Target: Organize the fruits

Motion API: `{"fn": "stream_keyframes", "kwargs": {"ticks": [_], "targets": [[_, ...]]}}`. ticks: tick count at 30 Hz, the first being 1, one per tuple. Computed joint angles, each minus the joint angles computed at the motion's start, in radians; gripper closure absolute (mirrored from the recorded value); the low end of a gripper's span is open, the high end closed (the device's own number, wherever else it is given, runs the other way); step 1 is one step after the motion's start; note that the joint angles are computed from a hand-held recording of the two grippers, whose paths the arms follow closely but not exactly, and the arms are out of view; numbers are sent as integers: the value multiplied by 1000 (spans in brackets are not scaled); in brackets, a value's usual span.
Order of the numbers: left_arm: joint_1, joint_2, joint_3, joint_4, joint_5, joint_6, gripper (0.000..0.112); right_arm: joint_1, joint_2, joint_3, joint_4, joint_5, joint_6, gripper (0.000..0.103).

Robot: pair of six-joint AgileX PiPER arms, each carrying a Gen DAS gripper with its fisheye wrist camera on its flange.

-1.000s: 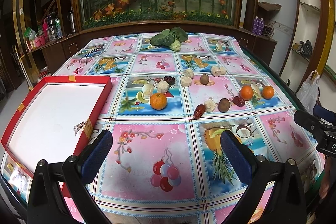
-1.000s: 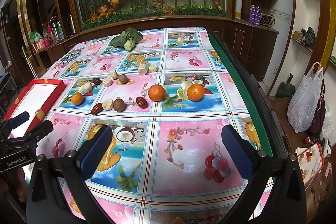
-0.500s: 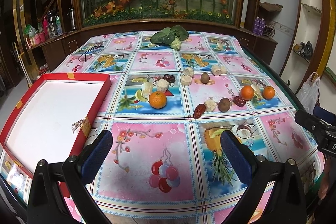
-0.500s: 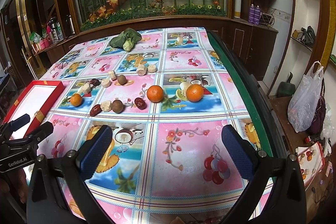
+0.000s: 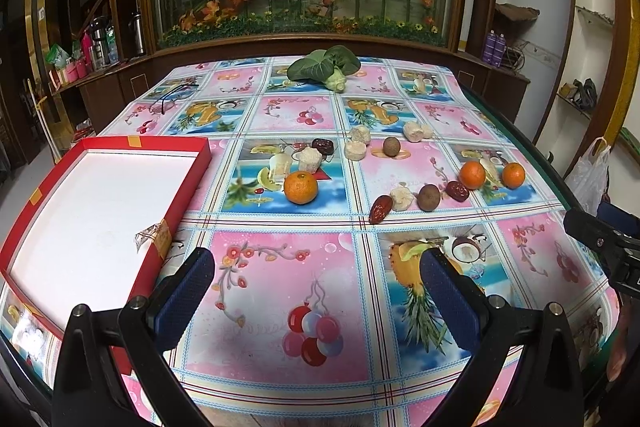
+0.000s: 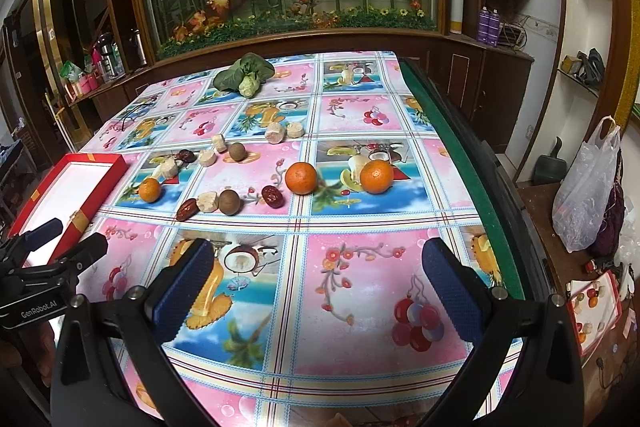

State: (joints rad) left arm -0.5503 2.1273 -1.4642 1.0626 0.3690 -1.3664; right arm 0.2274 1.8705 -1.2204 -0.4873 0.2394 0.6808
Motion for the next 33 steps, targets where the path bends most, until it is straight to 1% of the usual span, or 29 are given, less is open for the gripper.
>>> {"fn": "stream_keyframes", "kwargs": {"ticks": [8,14,16,18,19,20,21,22,23,24,26,28,29,30,31,32,33], "targets": [[-1,2,-3,-7,0,7,10,-4,-1,4,8,-5,-8,0],[-2,21,-33,-109,3,118,10,-43,29,-27,123,-3,-139,0],[-3,34,-48,-139,6,152,11,-74,63,-63,187,15,-211,0],[-1,49,-69,-190,7,206,14,-104,126,-143,264,56,-293,2],[-1,58,-81,-211,12,228,14,-113,157,-186,280,79,-316,4],[1,65,-91,-231,14,249,15,-119,189,-232,295,104,-341,9],[5,74,-102,-258,15,277,15,-126,219,-276,311,126,-364,16],[8,82,-114,-285,18,301,16,-130,252,-324,314,151,-370,20],[11,87,-120,-299,17,312,17,-133,288,-378,310,185,-366,26],[16,96,-134,-335,18,345,17,-137,307,-407,314,202,-370,31],[21,117,-170,-389,31,394,17,-142,364,-496,344,242,-405,33],[25,146,-225,-444,56,449,19,-138,418,-585,338,289,-409,37],[26,168,-270,-493,78,497,20,-136,439,-618,336,310,-408,44],[27,188,-308,-529,93,536,21,-135,462,-655,337,335,-409,54],[25,211,-352,-557,112,571,21,-136,496,-709,351,374,-418,60],[22,235,-397,-577,133,600,23,-139,513,-735,368,391,-430,68],[19,261,-447,-602,157,638,25,-145,519,-733,399,380,-446,68]]}}
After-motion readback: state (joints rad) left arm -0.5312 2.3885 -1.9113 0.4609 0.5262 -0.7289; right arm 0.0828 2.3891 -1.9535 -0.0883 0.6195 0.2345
